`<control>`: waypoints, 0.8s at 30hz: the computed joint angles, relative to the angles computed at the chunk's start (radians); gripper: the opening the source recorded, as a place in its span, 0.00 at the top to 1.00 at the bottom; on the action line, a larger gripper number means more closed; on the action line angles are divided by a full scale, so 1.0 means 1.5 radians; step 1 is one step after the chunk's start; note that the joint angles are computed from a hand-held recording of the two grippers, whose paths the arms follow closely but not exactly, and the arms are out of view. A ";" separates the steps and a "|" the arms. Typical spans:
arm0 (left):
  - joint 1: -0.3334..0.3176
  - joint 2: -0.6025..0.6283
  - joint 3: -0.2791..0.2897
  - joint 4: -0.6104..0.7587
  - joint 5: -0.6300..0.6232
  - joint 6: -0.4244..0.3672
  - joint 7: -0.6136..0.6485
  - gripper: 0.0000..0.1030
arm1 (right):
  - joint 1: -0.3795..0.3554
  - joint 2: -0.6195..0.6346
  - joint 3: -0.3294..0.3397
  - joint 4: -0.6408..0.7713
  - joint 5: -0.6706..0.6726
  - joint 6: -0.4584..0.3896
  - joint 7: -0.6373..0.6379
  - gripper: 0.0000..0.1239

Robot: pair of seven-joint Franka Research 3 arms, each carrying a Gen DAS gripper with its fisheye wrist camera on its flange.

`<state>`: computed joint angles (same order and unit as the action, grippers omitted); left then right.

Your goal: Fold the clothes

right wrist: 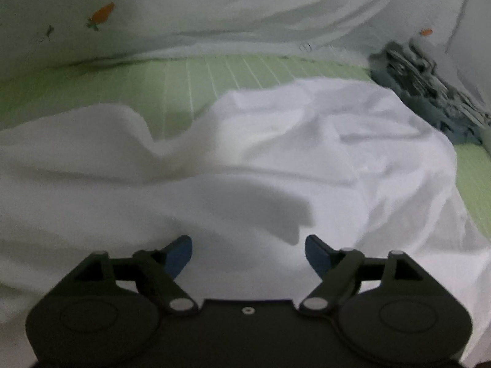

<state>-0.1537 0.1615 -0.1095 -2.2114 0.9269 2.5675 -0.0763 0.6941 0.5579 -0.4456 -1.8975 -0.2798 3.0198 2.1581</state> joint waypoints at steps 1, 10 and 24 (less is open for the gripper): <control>0.005 0.004 0.004 0.001 0.001 0.014 0.001 0.23 | -0.021 0.001 0.023 0.010 0.016 0.006 -0.005 0.32; 0.043 0.086 0.047 0.070 -0.013 0.070 0.039 0.19 | -0.095 0.086 0.108 0.161 0.207 0.043 0.016 0.29; 0.027 0.192 0.110 0.152 -0.081 0.164 0.116 0.48 | -0.114 0.256 0.102 0.479 0.085 -0.284 0.085 0.76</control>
<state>-0.1130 0.4498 0.0554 -1.9838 0.8051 2.8133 0.0970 0.5238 0.9415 -0.2928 -1.1793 -0.1522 2.5934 2.2863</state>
